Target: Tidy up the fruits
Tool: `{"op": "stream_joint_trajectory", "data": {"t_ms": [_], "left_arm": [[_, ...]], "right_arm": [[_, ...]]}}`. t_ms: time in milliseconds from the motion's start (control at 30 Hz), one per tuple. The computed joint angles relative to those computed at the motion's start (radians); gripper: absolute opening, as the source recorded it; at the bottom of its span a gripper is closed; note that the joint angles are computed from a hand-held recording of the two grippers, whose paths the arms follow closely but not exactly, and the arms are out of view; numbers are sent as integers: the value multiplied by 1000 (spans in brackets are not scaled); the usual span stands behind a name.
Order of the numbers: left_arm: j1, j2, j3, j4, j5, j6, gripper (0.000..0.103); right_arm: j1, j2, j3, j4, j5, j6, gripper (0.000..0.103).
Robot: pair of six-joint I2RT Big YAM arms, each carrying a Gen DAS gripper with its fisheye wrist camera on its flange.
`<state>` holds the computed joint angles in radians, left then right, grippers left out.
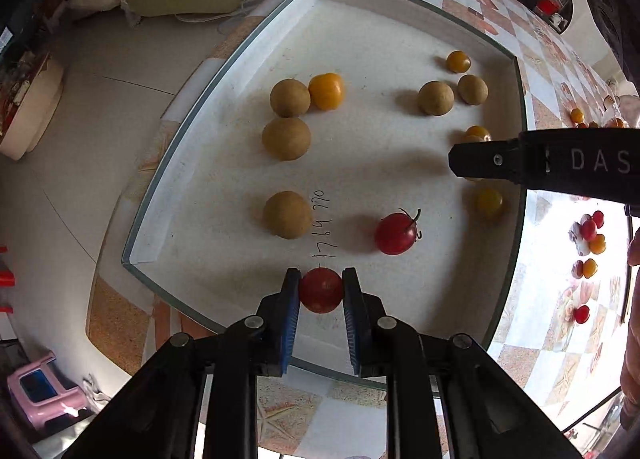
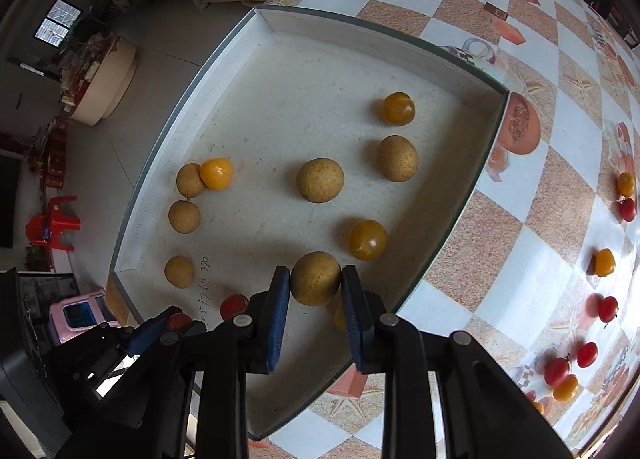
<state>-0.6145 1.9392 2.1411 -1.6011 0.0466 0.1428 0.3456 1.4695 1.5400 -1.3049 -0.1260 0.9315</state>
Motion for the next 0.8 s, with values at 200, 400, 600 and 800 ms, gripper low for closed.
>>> {"op": "stream_joint_trajectory", "data": {"t_ms": [200,400,600,800], "left_arm": [[1,16,16,-13,6,9,27],[0,-9,-1,33,-12,17,81],[2,34,84,-55,-13,-1,82],[-7,13,81,-48,-90,12,103]], "right_arm": [[9,63,41,-36,-9,-24,29],[15,72,66,-43,-12,-25,55],[24,25,82,-64,13,19,75],[58,-19,116,-147,82,70,85]]}}
